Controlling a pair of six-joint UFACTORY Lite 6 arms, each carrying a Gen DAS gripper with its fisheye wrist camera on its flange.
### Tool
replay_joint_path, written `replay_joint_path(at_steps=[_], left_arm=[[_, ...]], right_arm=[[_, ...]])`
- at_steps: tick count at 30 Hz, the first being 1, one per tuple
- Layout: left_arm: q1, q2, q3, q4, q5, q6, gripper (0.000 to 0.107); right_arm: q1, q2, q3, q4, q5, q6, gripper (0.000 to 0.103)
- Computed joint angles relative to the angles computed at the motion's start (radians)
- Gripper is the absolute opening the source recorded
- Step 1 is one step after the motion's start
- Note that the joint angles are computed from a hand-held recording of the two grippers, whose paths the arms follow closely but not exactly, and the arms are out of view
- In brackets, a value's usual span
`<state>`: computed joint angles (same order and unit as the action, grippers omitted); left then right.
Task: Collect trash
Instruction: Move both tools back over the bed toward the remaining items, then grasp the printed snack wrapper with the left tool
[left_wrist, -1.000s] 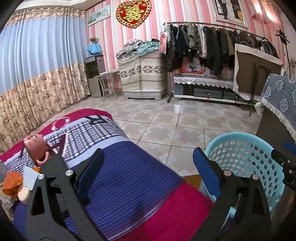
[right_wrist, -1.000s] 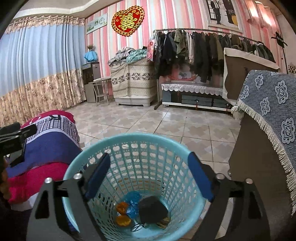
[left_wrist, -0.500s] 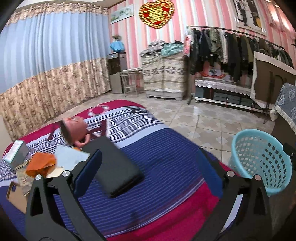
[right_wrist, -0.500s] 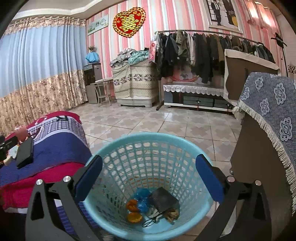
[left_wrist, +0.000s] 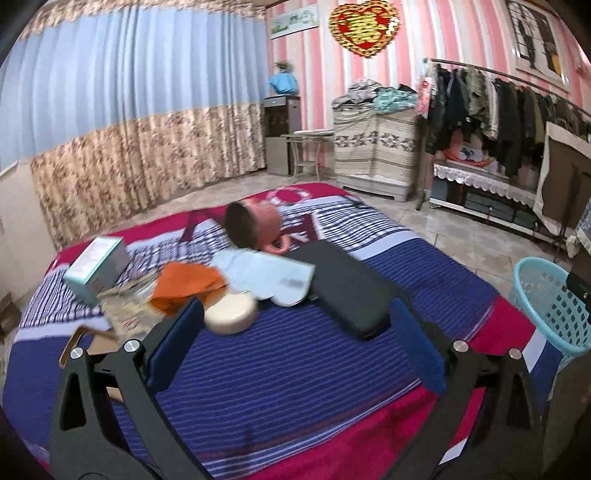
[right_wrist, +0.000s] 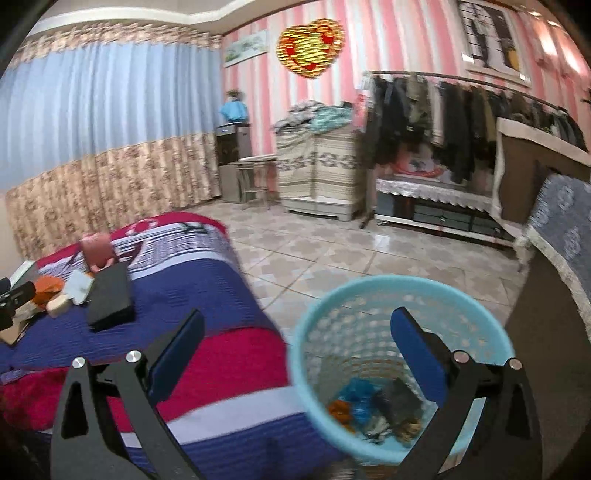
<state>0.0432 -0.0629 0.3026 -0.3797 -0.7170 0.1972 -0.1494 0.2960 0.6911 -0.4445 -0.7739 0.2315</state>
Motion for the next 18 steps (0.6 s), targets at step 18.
replay_joint_path(at_steps=[18], left_arm=[[0.700, -0.055, -0.142, 0.558, -0.088, -0.123, 0.097]], right_arm=[[0.478, -0.018, -0.012, 0.245, 0.048, -0.125, 0.098]])
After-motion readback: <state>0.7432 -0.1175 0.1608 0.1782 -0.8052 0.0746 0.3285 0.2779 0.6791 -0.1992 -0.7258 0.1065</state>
